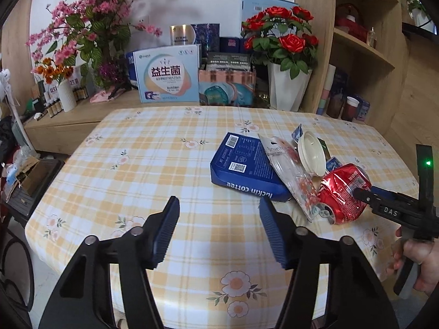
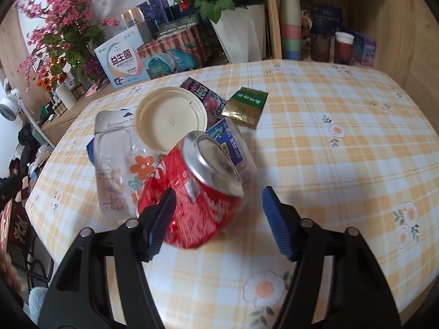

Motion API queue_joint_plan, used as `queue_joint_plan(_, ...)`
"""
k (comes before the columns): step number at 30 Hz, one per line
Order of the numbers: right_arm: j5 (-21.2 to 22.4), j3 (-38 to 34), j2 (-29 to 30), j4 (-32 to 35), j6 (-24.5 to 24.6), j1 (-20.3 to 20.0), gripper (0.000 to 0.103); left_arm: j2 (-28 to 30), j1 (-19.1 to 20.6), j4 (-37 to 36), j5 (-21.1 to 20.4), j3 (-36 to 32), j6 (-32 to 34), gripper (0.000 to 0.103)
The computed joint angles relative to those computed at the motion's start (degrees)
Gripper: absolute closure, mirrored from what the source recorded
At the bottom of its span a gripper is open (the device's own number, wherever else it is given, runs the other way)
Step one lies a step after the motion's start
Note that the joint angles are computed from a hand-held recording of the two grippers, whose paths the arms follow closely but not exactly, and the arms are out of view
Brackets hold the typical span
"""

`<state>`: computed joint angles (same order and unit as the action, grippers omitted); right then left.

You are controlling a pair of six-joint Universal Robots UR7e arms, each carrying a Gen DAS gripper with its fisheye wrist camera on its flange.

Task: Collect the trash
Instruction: 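Grasp the red Coca-Cola can with the right gripper while the left grasps the plastic bag, then lift the red can and the clear plastic bag toward the red bin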

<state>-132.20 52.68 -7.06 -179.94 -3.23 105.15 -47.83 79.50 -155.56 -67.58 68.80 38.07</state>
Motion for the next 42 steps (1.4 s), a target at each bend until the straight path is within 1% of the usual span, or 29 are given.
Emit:
queue_joint_plan(2,0.5,-1.7,0.7,2.2,1.5,-0.5,0.038,0.9,0.1,1.1,0.1,-1.1,-0.4,0.05)
queue_joint_plan(4,1.6,-1.7,0.7,2.8,2.7,-0.7,0.042,1.8,0.1,2.9,0.1,-2.3,-1.1,0.054)
queue_joint_plan(6,2.8,-0.9,0.3,2.7,3.4,-1.0,0.05,2.5,0.1,4.6,0.1,-3.3,-1.5,0.06)
queue_joint_plan(8,3.9,0.3,-0.3,1.4,3.5,-1.1,0.055,2.9,-0.1,5.1,0.9,-3.4,-1.2,0.074)
queue_joint_plan(11,5.9,3.5,-1.9,-1.5,4.2,-1.2,0.062,3.2,-0.3,6.3,1.3,-3.4,-1.1,0.08)
queue_joint_plan(13,5.8,5.1,-2.5,-3.5,3.7,-0.8,0.064,3.3,-0.3,7.3,1.2,-3.6,-1.2,0.081)
queue_joint_plan(17,5.8,7.9,-3.4,-8.1,0.1,0.0,0.065,3.6,-0.4,9.7,0.4,-4.3,-2.7,0.082)
queue_joint_plan(21,5.3,10.3,-4.5,-12.6,-0.9,0.6,0.065,3.9,-0.4,13.7,-1.3,-5.2,-5.3,0.082)
queue_joint_plan(24,4.2,11.4,-5.1,-14.4,-1.4,1.0,0.065,4.8,-0.7,16.5,-2.3,-6.4,-6.4,0.082)
queue_joint_plan(28,2.3,12.9,-6.0,-15.3,-1.8,1.2,0.065,7.4,-0.9,20.9,-3.9,-10.3,-9.5,0.082)
queue_joint_plan(30,1.5,14.2,-6.6,-16.3,-1.5,1.1,0.065,9.4,-1.2,23.1,-3.1,-13.0,-11.8,0.082)
queue_joint_plan(31,1.3,14.9,-6.9,-16.8,-1.2,0.9,0.065,10.3,-1.1,24.4,-3.6,-14.4,-13.0,0.082)
queue_joint_plan(33,1.1,16.4,-7.7,-17.3,-0.6,0.7,0.065,12.0,-1.2,26.5,-4.1,-16.9,-14.5,0.08)
queue_joint_plan(35,0.9,17.5,-8.1,-17.9,-0.3,0.4,0.065,13.1,-1.3,26.3,-4.0,-17.9,-15.1,0.065)
queue_joint_plan(37,0.8,18.5,-8.6,-18.9,-0.3,0.2,0.065,14.2,-1.6,25.2,-3.1,-18.5,-15.3,0.064)
queue_joint_plan(42,0.9,19.8,-9.2,-19.9,0.0,0.1,0.065,17.5,-2.1,25.2,-0.3,-22.1,-17.3,0.064)
